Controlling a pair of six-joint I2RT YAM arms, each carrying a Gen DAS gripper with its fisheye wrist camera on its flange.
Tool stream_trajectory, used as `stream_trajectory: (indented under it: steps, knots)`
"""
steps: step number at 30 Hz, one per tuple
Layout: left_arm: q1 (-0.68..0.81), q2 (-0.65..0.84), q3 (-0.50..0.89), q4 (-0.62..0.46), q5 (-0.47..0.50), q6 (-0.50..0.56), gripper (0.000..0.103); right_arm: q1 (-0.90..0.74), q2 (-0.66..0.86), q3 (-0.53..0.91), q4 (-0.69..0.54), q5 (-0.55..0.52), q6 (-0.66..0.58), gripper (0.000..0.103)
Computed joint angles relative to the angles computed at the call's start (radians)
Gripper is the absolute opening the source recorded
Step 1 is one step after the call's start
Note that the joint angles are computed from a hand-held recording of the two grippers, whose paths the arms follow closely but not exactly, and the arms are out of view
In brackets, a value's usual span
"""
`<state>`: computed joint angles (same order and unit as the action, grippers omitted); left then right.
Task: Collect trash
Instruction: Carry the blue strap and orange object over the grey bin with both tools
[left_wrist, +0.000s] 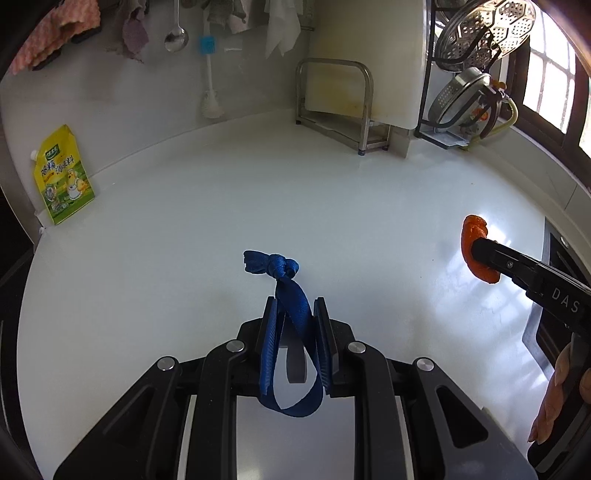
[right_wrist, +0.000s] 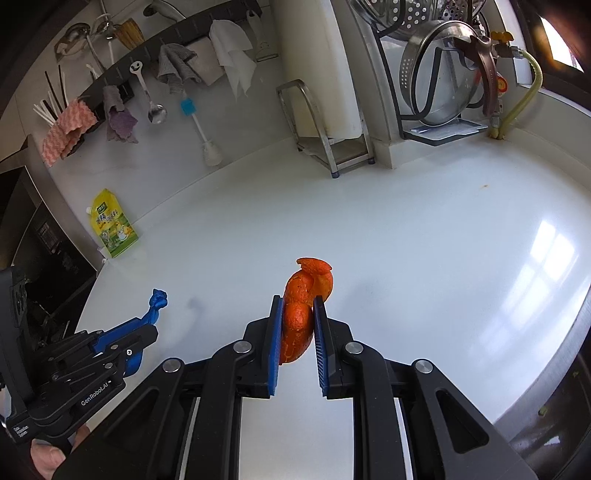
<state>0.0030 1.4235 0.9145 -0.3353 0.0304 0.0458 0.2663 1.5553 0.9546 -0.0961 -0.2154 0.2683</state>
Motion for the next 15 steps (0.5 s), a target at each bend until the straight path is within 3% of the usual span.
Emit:
stream_trajectory:
  steps: [9, 15]
  knots:
    - [0.047, -0.335, -0.187, -0.104, 0.07, 0.048, 0.02, 0.159, -0.431, -0.297, -0.085, 0.174, 0.118, 0.016]
    - [0.065, -0.605, -0.271, -0.234, 0.1, 0.088, 0.02, 0.409, -0.741, -0.427, -0.266, 0.435, 0.252, 0.016]
